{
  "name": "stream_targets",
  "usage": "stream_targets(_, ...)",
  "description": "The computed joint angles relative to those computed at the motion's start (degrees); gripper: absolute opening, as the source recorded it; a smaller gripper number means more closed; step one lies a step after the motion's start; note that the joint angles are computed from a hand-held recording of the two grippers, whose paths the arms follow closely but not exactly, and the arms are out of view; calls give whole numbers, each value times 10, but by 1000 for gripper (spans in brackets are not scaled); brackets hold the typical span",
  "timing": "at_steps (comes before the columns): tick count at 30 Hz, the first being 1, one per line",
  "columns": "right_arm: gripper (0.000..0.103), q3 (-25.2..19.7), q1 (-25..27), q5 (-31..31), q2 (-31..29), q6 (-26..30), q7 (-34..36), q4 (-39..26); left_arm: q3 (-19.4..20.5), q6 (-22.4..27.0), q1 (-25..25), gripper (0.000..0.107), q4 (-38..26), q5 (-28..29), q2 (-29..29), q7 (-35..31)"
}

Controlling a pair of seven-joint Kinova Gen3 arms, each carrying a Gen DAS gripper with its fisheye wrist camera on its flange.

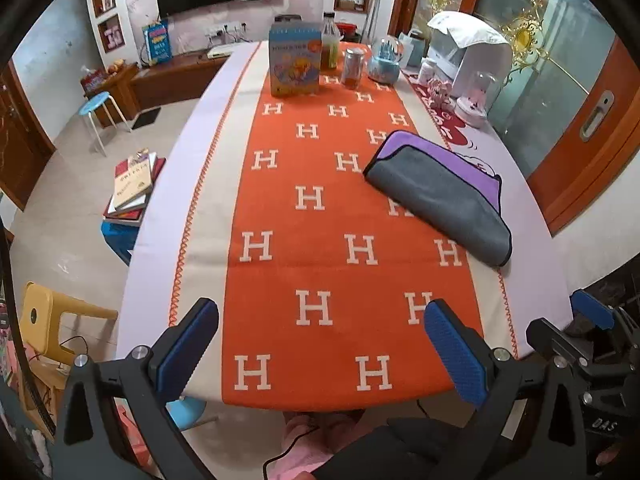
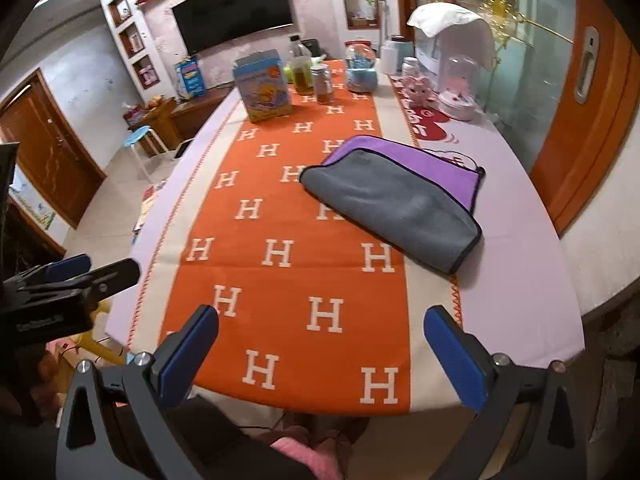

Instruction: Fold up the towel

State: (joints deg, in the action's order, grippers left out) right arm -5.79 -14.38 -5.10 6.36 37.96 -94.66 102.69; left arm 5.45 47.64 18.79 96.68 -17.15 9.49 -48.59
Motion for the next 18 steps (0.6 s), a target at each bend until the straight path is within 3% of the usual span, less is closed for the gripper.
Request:
stream_targets(9,103,-4,17,-43,-28,4,38,1,8,35,66,102,-10,-137,-9,140)
stream_targets(18,103,-3,-3,13,-56,-48,-43,44,24,54,94,102,9,-208,-20,222)
